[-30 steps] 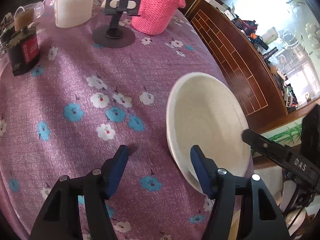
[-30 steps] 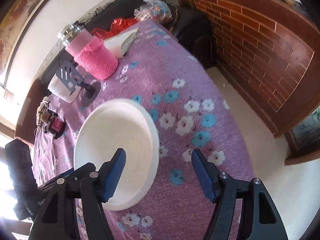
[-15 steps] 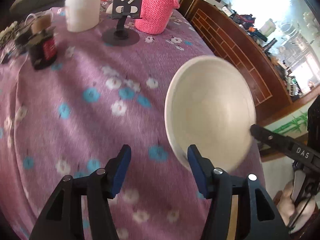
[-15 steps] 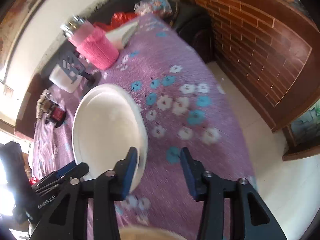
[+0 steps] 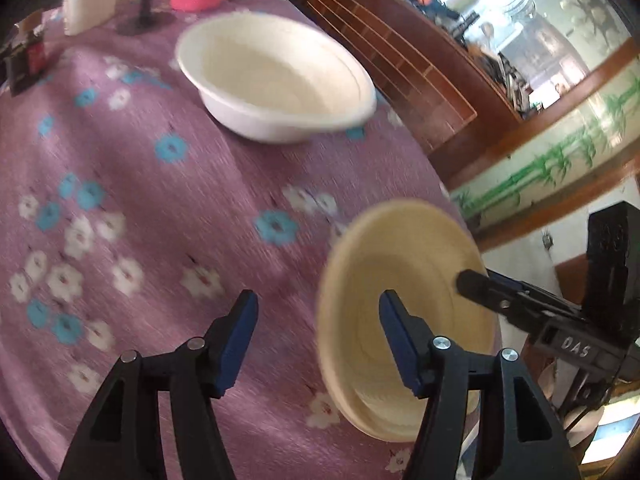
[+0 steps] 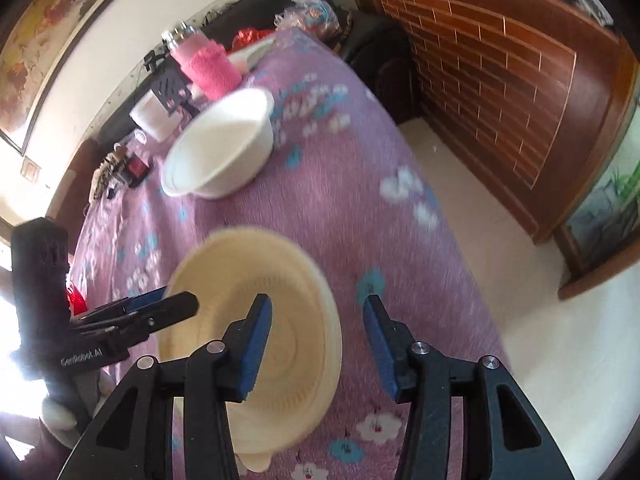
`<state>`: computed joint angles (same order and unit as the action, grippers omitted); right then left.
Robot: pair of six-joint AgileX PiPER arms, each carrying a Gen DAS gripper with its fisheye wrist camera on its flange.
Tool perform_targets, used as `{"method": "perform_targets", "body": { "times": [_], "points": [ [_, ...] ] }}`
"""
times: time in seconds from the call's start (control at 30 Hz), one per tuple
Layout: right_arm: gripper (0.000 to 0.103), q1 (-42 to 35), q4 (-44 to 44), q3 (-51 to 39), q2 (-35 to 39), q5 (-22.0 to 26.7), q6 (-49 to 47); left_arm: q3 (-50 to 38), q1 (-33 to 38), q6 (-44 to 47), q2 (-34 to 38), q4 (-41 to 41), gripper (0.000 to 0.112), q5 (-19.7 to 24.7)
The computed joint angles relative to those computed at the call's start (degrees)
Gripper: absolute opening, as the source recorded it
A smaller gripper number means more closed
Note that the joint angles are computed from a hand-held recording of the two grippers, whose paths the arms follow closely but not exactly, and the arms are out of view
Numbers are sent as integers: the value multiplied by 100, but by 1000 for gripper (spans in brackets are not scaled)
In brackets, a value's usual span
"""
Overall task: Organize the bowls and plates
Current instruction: 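Lift the beige plate with the right tool toward the stack, then carry the beige plate with the right tool over the red plate stack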
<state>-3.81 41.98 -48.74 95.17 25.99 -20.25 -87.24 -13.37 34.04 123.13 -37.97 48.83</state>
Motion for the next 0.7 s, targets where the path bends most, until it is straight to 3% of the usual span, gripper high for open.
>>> {"method": "perform_targets", "body": {
  "times": [0.03,0.1,0.13,0.27,0.37,0.47,0.7],
  "points": [
    [51,35,233,58,27,-11,-179,111,-35,68,-52,-19,61,-38],
    [32,109,721,162,40,28,-554,315,-55,213,-182,-79,46,-95],
    [28,197,690,177,7,11,-476,401,-45,232,-258,-44,36,-105],
    [27,676,441,209,-321,-199,-38,999,329,609,-819,-411,35,-279],
    [27,1232,-140,24,-528,-358,725,1492,854,1061,-1322,-885,35,-265],
    [27,1978,-1283,-409,-561,-477,1991,1944,1605,1521,-1838,-1295,35,-141],
    [27,3643,-3162,-2333,266,-264,3959,2290,3884,2292,-2666,-1958,35,564]
  ]
}}
